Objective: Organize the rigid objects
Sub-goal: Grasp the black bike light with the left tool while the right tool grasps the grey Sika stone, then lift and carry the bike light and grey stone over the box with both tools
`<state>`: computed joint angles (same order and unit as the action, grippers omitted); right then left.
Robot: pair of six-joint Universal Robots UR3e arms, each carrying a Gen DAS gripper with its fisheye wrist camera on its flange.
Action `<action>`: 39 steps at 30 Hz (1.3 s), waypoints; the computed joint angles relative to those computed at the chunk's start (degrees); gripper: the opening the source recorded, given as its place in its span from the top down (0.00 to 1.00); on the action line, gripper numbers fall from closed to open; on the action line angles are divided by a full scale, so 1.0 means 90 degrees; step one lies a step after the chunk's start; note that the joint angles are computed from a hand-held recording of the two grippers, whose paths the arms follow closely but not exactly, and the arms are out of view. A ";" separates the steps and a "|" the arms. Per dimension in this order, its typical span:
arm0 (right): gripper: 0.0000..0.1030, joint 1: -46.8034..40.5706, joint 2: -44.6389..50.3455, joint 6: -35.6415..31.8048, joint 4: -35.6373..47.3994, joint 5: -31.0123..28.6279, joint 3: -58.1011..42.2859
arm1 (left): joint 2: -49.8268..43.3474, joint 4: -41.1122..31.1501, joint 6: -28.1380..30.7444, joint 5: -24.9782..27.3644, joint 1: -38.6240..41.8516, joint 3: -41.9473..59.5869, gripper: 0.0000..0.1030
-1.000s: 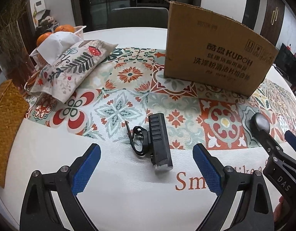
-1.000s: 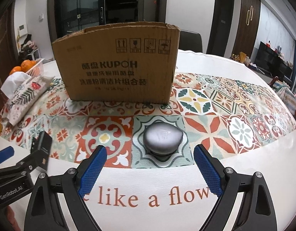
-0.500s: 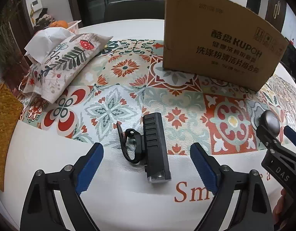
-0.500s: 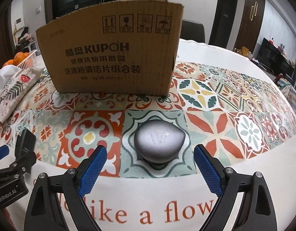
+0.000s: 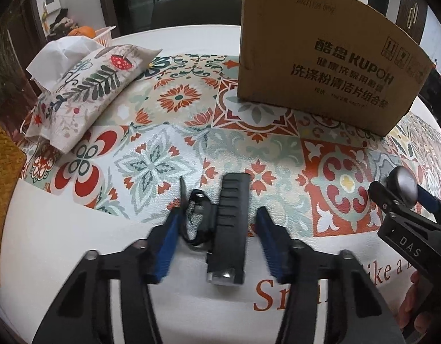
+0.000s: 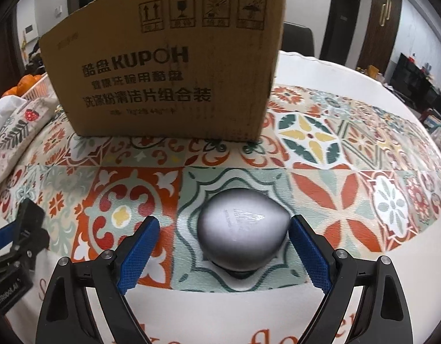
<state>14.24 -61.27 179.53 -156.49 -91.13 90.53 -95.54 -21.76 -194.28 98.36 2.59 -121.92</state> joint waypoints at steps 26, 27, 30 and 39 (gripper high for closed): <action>0.43 0.0003 -0.0850 -0.0041 -0.0384 0.0460 0.0878 | 0.0801 0.0498 0.0290 -0.0547 0.0224 -0.0675 0.62; 0.43 0.0000 -0.0906 -0.0051 -0.0401 0.0479 0.0905 | 0.0850 0.0505 0.0300 -0.0564 0.0226 -0.0693 0.62; 0.43 0.0023 -0.1060 -0.0058 -0.0410 0.0470 0.0975 | 0.1066 0.0511 0.0329 -0.0642 0.0252 -0.0774 0.62; 0.43 0.0052 -0.1571 -0.0084 -0.0458 0.0496 0.1165 | 0.1666 0.0415 0.0413 -0.0838 0.0331 -0.0842 0.63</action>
<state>14.70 -75.41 178.78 -160.61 -86.66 101.01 -80.55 -18.03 -190.55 90.82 5.56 -129.50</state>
